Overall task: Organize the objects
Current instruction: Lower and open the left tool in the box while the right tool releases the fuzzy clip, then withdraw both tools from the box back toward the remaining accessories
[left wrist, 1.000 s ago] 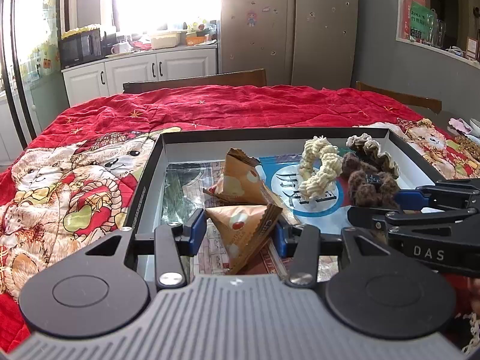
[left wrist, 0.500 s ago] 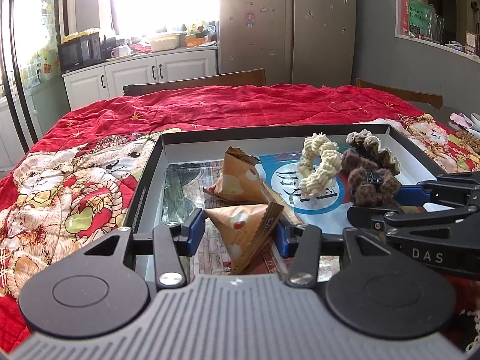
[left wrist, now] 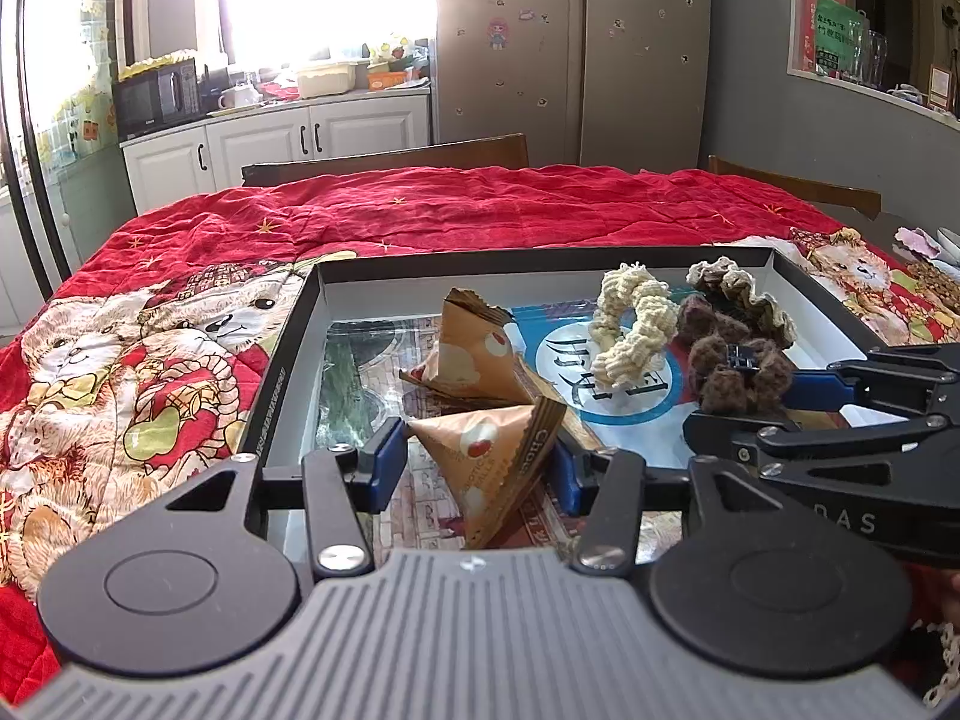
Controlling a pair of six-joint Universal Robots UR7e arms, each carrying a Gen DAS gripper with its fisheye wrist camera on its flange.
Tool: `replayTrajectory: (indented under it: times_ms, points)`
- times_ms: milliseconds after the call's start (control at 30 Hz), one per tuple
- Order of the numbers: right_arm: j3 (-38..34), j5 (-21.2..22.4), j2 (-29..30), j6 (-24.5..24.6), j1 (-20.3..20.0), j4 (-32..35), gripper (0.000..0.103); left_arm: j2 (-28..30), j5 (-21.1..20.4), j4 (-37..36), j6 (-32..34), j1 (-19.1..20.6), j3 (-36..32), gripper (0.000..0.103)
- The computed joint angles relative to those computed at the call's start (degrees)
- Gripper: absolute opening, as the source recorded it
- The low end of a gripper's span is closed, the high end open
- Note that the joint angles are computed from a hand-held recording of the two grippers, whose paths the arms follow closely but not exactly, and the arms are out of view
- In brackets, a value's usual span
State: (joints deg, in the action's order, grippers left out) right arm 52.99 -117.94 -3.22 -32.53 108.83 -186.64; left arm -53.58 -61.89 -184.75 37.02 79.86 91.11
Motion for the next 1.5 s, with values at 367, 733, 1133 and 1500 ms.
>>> replayTrajectory:
  times_ms: [367,733,1133,1500]
  points:
    - [0.07,0.16,-0.04,0.22,-0.02,-0.03,0.048,-0.27,-0.51,-0.90,1.23,-0.17,0.84,0.068]
    - [0.42,0.40,0.15,-1.02,0.10,-2.41,0.069,-0.24,-0.08,-2.47,2.04,-0.32,1.16,0.076]
    - [2.03,0.07,-0.33,-2.00,0.42,-6.16,0.077,-0.78,-1.19,-3.90,2.58,-0.33,2.06,0.082]
    - [4.60,0.49,-1.58,-2.91,0.87,-9.39,0.081,-1.67,-2.48,-6.64,3.55,-0.45,3.51,0.088]
